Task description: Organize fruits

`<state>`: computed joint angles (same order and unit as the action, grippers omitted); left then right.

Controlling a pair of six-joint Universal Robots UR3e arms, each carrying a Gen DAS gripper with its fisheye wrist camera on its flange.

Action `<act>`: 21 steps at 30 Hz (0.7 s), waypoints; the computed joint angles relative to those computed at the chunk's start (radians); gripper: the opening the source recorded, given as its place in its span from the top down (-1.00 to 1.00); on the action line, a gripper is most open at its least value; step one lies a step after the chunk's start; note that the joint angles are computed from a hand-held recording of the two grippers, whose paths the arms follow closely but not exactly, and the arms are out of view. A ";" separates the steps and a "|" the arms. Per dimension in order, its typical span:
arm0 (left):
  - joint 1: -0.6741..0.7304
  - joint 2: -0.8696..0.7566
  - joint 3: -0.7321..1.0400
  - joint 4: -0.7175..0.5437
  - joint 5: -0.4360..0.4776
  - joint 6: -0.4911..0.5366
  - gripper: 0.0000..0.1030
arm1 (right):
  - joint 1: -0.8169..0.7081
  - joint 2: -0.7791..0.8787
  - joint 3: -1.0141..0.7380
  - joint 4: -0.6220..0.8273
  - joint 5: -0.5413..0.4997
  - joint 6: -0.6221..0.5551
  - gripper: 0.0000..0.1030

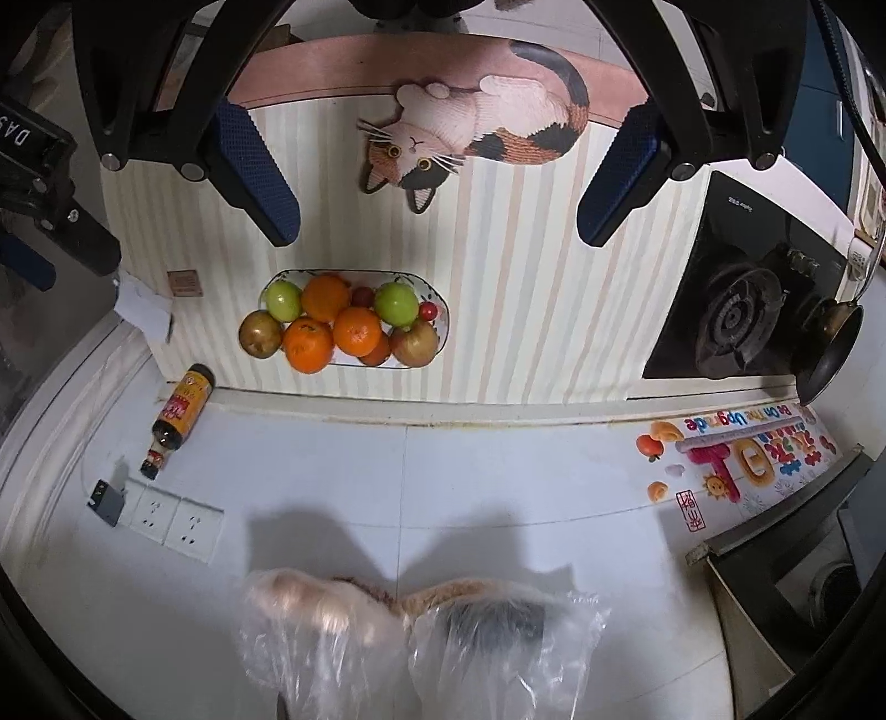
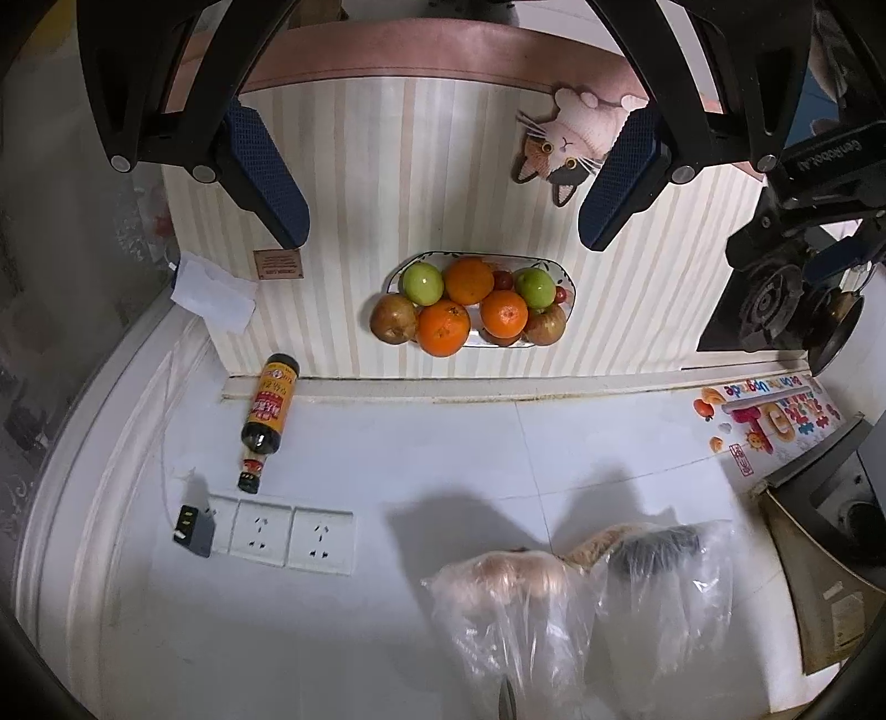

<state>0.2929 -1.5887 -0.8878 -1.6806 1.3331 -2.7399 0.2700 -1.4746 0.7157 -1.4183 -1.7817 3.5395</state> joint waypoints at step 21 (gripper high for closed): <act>-0.032 -0.070 0.051 -0.019 0.022 -0.012 -0.99 | -0.024 0.054 -0.008 0.018 0.046 0.002 -0.94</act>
<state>0.2610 -1.6588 -0.8364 -1.7001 1.3553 -2.7524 0.2464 -1.4201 0.7076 -1.4000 -1.7360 3.5415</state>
